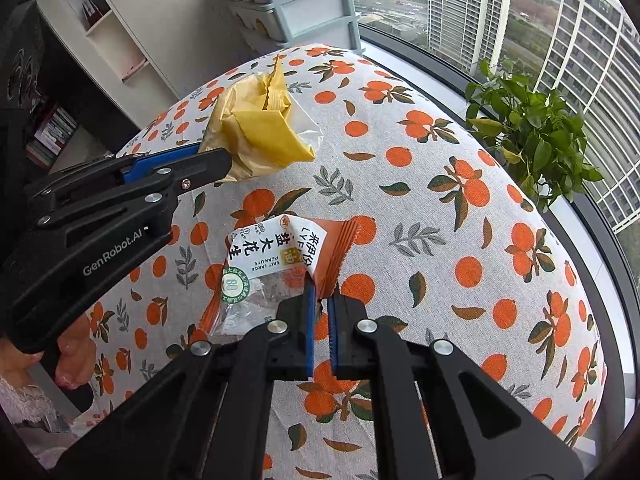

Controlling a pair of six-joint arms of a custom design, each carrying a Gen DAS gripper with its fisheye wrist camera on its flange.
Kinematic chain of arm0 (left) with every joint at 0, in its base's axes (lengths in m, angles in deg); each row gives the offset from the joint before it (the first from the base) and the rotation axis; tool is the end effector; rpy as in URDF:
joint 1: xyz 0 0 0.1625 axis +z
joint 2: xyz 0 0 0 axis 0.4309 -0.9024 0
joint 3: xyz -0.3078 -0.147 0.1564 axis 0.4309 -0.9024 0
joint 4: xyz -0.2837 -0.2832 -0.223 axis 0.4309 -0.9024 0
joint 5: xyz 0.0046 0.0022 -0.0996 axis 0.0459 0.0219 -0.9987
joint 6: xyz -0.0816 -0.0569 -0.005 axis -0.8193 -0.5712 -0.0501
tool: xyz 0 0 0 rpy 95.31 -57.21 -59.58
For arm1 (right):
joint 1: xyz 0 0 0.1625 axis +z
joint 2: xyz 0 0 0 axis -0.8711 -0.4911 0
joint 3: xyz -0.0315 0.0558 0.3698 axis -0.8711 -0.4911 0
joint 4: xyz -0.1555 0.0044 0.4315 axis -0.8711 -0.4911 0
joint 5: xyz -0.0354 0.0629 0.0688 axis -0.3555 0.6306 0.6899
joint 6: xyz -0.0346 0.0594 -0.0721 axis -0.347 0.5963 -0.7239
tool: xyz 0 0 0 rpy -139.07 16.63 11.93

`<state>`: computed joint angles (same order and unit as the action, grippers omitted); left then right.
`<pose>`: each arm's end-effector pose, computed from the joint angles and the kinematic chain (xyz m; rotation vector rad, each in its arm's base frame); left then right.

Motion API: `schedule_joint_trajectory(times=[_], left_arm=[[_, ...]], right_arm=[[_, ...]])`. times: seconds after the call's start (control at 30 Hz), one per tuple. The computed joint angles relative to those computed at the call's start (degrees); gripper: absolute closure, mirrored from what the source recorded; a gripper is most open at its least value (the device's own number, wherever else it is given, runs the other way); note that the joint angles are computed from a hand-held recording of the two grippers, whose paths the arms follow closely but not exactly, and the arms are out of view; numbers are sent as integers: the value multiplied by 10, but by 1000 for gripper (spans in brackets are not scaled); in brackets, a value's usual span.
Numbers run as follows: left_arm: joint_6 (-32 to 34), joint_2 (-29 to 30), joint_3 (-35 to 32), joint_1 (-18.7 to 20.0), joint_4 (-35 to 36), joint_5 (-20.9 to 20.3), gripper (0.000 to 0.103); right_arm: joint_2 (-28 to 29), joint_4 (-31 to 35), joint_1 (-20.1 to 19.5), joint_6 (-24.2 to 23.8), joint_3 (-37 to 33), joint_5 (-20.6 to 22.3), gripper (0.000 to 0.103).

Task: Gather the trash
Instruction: 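Grasp the yellow chip wrapper with the left tool while the right tool grasps the clear peanut packet, then carry the yellow wrapper and peanut packet over to the grey bin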

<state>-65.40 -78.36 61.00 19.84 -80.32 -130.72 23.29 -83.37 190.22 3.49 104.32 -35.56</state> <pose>-0.1749 -0.4579 0.3602 0.7408 2.3967 -0.5013 0.4393 -0.4111 0.0673 0.2798 -2.5765 0.4400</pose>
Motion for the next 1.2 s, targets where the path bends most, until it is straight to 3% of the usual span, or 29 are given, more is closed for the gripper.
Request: schedule_joint_trajectory(times=[0.33, 0.57, 0.77, 0.93, 1.2], left_arm=[[-174, -113, 47, -100, 182, 24, 86], [-396, -183, 81, -235, 371, 37, 86], [-610, -203, 107, -376, 498, -26, 86], [-675, -188, 141, -465, 477, -109, 86], [-646, -141, 189, -535, 362, -194, 86]], right_arm=[[-75, 5, 27, 21, 71, -14, 98], [-154, -7, 43, -4, 148, -1, 98], [-278, 39, 61, -22, 232, 7, 98], [-416, 139, 76, 13, 299, -5, 98], [-637, 375, 108, 175, 378, -21, 98]])
